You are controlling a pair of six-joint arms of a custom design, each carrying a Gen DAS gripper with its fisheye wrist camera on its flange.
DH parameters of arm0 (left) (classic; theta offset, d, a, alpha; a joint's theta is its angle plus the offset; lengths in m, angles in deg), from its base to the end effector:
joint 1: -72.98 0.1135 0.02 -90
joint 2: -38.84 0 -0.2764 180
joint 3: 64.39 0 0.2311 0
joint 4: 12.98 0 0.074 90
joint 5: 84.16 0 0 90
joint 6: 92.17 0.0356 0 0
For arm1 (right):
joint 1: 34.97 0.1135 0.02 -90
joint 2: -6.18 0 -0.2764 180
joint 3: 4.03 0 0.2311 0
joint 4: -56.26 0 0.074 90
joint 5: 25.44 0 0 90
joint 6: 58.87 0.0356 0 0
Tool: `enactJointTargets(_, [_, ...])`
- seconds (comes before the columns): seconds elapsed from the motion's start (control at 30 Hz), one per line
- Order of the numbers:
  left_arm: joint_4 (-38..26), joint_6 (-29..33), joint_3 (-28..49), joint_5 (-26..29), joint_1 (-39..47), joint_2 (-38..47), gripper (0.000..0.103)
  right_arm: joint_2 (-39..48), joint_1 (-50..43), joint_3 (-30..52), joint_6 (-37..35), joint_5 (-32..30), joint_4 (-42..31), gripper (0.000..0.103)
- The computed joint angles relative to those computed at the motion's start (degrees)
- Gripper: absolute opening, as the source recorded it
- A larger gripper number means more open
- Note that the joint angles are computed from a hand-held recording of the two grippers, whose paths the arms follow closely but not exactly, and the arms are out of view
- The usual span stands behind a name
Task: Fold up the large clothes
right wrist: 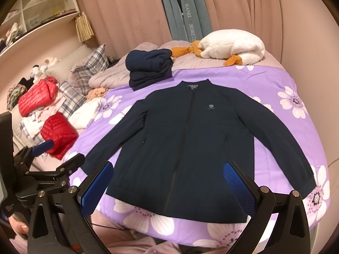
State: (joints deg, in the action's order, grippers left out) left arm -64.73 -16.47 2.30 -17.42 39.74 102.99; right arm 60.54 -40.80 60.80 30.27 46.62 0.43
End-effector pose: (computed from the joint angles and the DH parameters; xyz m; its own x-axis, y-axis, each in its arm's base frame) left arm 0.1750 -0.0979 0.2917 -0.6847 0.1774 -0.7069 0.1225 0.9841 0.1284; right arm 0.1623 -0.0055 0.3034 -0.7060 0.0577 -0.7059 -0.1293 0.9694 0.2086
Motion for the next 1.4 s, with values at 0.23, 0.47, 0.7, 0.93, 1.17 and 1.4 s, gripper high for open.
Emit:
enactJointTargets(0.23, [0.50, -0.10, -0.25, -0.21, -0.25, 0.05, 0.103, -0.08, 0.66, -0.02, 0.64, 0.48, 0.09, 0.103])
enactJointTargets(0.47, [0.65, -0.33, -0.20, -0.49, -0.55, 0.45, 0.103, -0.31, 0.21, -0.03, 0.22, 0.00, -0.23, 0.103])
enactJointTargets(0.7, [0.29, -0.35, -0.61, -0.62, -0.70, -0.28, 0.103, -0.41, 0.19, -0.25, 0.39, -0.10, 0.02, 0.103])
enactJointTargets(0.93, [0.77, -0.04, -0.99, 0.71, -0.36, -0.35, 0.103, -0.79, -1.69, -1.30, -0.34, -2.04, 0.68, 0.103])
enactJointTargets(1.17, [5.77, 2.02, -2.77, 14.93, 6.56, 5.60, 0.103, 0.37, -13.41, -6.17, -5.54, -11.88, 4.45, 0.103])
enactJointTargets(1.4, [17.54, 0.32, -5.66, 26.32, 13.60, 16.66, 0.103, 12.66, -41.02, -11.18, -15.71, -29.39, 7.46, 0.103])
